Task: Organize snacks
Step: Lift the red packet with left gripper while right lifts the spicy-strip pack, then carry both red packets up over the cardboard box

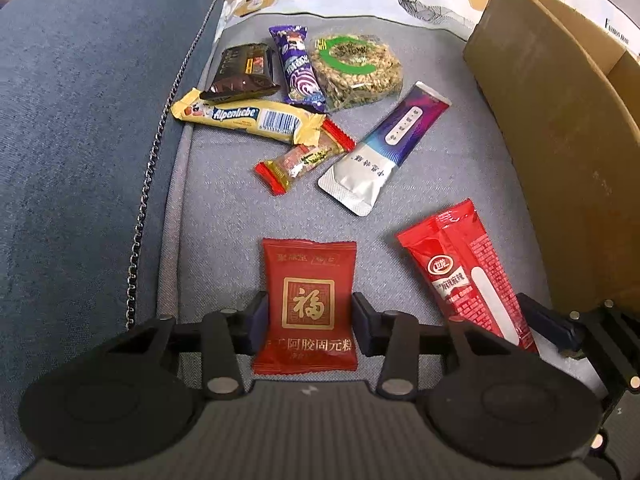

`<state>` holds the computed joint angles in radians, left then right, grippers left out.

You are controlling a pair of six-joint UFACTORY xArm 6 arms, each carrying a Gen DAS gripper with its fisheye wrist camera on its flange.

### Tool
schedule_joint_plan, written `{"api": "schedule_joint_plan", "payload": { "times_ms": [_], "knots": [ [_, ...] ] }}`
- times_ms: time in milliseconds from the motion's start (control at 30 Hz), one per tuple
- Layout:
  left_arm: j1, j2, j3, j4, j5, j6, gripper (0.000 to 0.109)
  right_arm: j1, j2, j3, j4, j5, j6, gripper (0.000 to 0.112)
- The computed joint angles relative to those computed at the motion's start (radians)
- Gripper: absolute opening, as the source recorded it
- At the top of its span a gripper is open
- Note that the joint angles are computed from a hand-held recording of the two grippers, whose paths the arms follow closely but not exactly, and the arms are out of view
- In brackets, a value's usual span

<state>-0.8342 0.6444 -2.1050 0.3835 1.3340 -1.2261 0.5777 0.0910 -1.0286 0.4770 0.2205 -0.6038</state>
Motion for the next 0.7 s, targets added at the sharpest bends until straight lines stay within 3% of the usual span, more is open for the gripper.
{"api": "schedule_joint_plan", "payload": {
  "times_ms": [167,333,700],
  "knots": [
    [-0.013,-0.036,0.045,0.055,-0.035,-0.041,0.047,0.007,-0.019,0.017,0.037,-0.034,-0.032,0.048],
    [-0.034,-0.073,0.091,0.144,-0.071,-0.092,0.047,0.034,-0.053,0.046,0.185,-0.106,-0.191,0.048],
    [-0.086,-0.170,0.216,0.362,-0.132,-0.270,0.047,0.094,-0.125,0.018,0.873,-0.187,-0.876,0.048]
  ]
}}
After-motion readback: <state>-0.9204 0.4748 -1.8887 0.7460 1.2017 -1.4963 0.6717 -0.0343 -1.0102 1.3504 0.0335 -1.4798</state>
